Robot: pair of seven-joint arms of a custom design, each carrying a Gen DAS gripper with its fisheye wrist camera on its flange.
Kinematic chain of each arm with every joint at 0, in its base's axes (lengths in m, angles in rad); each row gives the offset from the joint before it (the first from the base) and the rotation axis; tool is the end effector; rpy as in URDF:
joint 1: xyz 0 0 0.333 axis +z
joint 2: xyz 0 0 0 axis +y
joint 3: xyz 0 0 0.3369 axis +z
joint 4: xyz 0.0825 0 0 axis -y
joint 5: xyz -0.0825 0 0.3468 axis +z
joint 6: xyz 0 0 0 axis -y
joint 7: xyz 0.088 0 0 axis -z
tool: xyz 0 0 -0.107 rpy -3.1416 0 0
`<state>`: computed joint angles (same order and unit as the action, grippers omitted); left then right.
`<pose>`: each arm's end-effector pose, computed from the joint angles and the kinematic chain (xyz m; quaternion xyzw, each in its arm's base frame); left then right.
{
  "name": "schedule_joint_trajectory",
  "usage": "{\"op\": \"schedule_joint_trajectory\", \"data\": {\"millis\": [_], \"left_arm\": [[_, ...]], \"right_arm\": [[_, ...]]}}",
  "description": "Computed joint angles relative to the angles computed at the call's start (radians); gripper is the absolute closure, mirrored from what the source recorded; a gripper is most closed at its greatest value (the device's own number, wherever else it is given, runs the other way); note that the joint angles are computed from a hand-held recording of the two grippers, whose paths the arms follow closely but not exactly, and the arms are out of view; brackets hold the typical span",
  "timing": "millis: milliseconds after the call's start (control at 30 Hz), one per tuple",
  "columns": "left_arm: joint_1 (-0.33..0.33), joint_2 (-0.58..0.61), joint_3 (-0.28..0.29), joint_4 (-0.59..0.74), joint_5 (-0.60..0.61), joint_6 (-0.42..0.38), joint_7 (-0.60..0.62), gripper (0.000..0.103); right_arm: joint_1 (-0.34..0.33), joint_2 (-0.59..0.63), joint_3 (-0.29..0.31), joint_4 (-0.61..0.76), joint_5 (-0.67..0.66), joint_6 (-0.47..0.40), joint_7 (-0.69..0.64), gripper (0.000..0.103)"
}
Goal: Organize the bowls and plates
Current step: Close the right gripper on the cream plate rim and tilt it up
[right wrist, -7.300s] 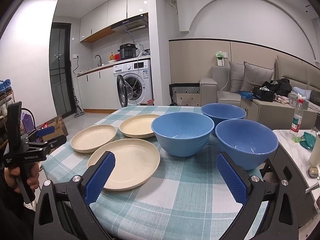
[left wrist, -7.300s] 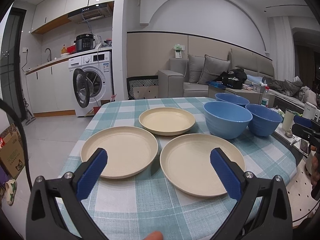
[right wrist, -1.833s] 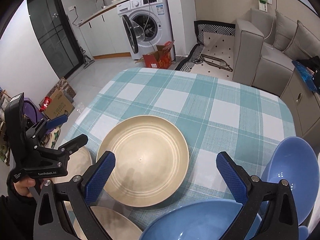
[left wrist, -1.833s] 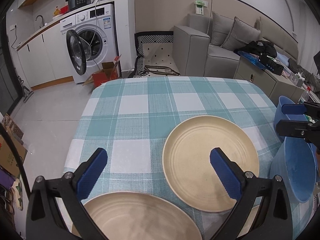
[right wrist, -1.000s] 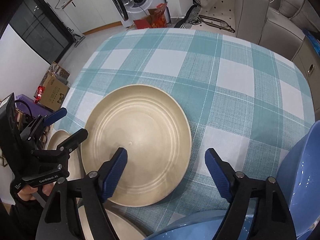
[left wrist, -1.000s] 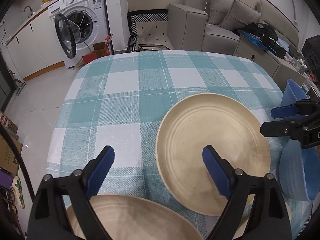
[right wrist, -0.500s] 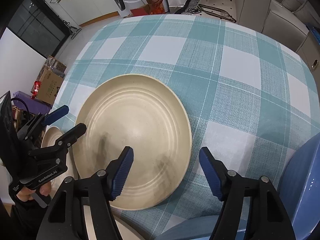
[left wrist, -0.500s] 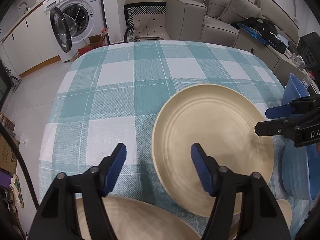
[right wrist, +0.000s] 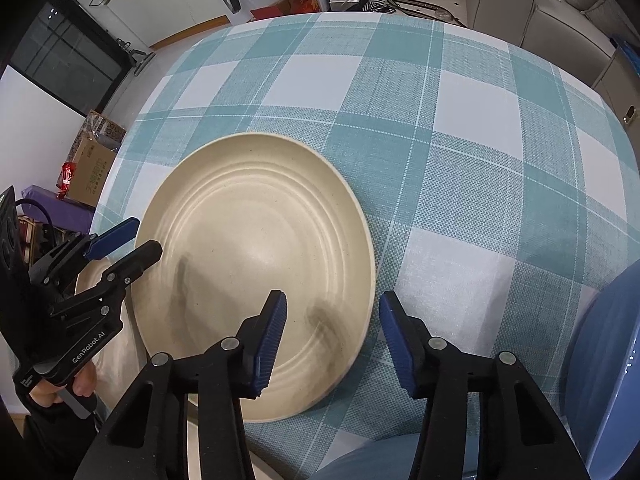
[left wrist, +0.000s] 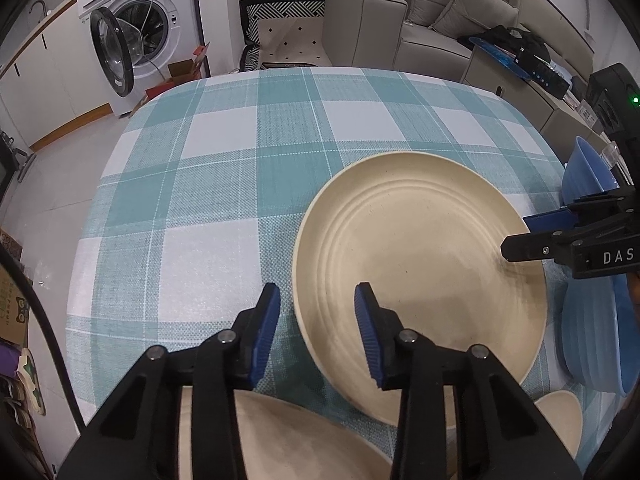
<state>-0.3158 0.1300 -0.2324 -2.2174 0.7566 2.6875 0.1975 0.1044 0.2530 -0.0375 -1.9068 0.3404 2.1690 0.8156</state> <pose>0.4535 -0.2993 0.3969 -0.7480 0.6105 -0.1960 0.1713 0.5863 0.0537 0.4101 -0.8835 0.4482 0.0535 0.1249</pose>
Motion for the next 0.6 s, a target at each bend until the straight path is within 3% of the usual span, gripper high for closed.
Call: {"op": "schedule_joint_trajectory", "data": {"millis": [300,600], "left_arm": [[0.004,-0.006,-0.002,-0.006,-0.018,0.010,0.012,0.077],[0.006,-0.017,-0.005,-0.016,-0.032,0.012,0.012,0.081]], "right_arm": [[0.002,-0.004,-0.003,-0.006,-0.015,0.006,0.002,0.066],[0.001,0.002,-0.009,-0.004,-0.031,0.026,0.028,0.085]]}}
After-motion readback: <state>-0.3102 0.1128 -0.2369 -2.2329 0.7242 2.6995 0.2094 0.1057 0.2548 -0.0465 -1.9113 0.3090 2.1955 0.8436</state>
